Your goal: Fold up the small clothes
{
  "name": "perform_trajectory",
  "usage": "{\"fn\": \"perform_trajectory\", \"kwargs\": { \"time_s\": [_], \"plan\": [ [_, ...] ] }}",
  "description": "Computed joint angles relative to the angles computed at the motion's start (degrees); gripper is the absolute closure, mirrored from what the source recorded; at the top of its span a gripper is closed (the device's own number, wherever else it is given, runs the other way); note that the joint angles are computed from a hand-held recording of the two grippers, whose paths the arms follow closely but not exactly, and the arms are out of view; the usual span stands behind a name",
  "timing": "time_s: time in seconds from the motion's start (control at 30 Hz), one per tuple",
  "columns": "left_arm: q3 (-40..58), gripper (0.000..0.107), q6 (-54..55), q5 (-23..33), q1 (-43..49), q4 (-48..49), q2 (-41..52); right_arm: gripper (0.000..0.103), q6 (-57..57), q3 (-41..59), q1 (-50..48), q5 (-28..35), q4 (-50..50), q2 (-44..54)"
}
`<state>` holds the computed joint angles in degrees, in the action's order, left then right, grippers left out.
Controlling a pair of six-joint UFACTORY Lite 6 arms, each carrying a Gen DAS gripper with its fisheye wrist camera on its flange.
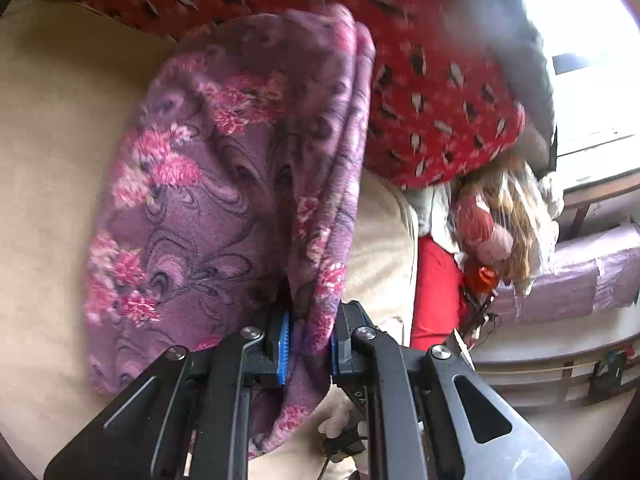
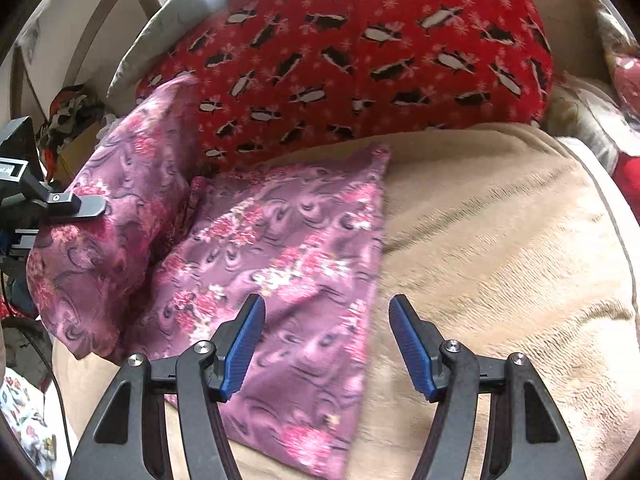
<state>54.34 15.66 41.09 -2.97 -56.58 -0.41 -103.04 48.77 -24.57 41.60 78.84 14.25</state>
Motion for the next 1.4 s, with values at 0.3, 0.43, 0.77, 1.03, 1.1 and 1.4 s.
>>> {"fn": "perform_trajectory", "kwargs": {
  "time_s": [0.3,0.43,0.77,1.03,1.1,1.4],
  "plan": [
    [-0.62,0.095,5.95,-5.88,-6.58,-9.42,13.8,0.034,-2.91,2.63,-3.43,2.18,1.94,7.5],
    [-1.65,0.073,9.48,-3.57,-5.68,-12.53,12.59,0.024,-5.71,1.19,-1.96,0.87,3.26,6.44],
    [-10.38,0.06,11.79,1.8,9.9,-1.39,-7.69,0.023,7.93,6.13,-7.75,10.24,0.99,4.83],
    [-9.31,0.06,20.03,4.6,20.61,-5.58,2.41,0.045,18.44,12.21,9.51,3.39,-3.45,7.18],
    [-7.52,0.06,18.69,5.76,20.41,-3.31,2.06,0.092,20.33,13.13,14.91,-1.51,-7.21,7.93],
    [-7.55,0.042,9.13,-10.11,8.27,13.01,5.37,0.093,14.01,11.69,9.27,-5.43,-8.72,4.14]
  ]
}}
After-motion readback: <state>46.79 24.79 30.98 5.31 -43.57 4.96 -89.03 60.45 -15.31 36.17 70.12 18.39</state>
